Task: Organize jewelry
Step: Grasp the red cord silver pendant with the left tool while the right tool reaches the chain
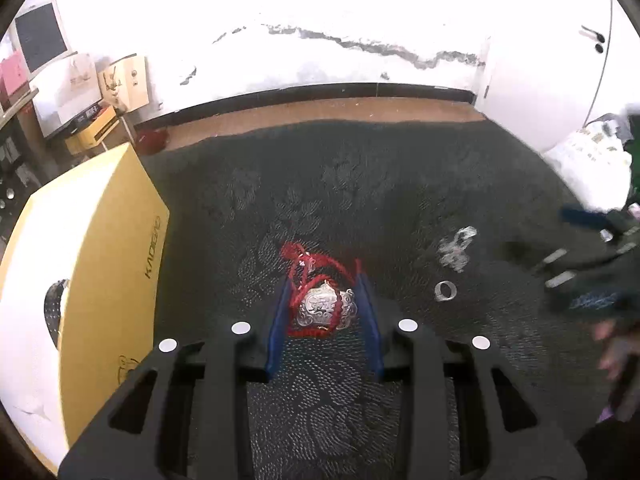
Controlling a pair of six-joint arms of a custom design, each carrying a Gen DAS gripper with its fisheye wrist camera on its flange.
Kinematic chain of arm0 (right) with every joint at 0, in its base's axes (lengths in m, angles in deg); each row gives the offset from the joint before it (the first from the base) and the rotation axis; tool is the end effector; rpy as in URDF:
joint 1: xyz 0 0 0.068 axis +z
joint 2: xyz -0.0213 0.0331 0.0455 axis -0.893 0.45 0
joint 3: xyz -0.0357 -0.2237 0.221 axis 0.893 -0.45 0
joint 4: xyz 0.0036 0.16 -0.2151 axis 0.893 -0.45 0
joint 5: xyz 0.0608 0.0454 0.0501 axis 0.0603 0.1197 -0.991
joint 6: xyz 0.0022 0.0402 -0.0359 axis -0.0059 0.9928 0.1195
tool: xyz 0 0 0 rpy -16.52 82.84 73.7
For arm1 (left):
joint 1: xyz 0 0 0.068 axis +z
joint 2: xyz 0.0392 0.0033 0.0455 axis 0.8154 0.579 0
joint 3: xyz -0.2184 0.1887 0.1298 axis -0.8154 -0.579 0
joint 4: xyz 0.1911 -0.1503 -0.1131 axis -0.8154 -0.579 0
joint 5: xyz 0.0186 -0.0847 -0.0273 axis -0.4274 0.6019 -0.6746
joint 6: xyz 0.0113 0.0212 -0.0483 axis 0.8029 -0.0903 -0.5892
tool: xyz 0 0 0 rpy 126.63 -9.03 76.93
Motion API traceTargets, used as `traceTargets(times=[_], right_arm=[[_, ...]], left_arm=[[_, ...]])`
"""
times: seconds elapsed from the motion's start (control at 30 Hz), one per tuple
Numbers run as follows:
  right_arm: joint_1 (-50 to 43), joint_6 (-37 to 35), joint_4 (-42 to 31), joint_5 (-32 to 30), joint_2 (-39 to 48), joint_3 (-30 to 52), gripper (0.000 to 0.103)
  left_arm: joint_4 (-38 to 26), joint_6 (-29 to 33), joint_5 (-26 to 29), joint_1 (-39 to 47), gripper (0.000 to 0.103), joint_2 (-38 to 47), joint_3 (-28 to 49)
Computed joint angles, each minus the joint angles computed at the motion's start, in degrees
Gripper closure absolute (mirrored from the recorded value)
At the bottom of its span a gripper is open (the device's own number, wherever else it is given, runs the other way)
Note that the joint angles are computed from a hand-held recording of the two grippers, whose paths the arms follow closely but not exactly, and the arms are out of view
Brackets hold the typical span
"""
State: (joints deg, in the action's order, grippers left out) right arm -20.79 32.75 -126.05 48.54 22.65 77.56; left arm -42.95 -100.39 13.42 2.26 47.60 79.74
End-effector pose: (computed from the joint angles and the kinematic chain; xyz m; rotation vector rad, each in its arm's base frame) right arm 0.1659 0.1341 0.2994 -0.0688 2.5513 -0.0094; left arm 0.1581 -0.1816 0.3455 0.2796 2.4522 -0.0910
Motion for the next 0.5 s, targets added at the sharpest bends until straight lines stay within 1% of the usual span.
traceTargets(times=[0.1, 0.17, 0.23, 0.33, 0.47, 0.5], right_arm=[[-2.61, -1.98, 5.08, -2.74, 2.15, -4.23, 0.006], [-3.18, -3.34, 8.0, -2.27, 3.19, -5.81, 0.006], [-4.17, -6.0, 12.05, -4.26, 3.91, -6.9, 0.006], [-4.67, -10.58, 15.57, -4.93, 5.55, -7.37, 0.006], [-6.75, -12.85, 20.03, -8.83, 8.16, -9.28, 0.005], [-6.88, -13.35, 22.27, -8.73, 7.64, -10.43, 0.005]], left_arm=[[-1.02, 0.96, 0.67, 0.92, 0.07, -0.79, 2.13], [-0.96, 1.43, 0.88, 1.93, 0.07, -1.18, 3.18], [-1.05, 1.65, 1.93, 3.24, 0.07, -1.3, 4.11], [-1.03, 2.1, 3.38, 5.04, 0.07, -1.61, 4.47], [-1.02, 2.49, 4.74, 6.14, 0.07, -1.66, 4.17], [-1.01, 2.49, 4.97, 6.23, 0.07, -1.55, 4.11]])
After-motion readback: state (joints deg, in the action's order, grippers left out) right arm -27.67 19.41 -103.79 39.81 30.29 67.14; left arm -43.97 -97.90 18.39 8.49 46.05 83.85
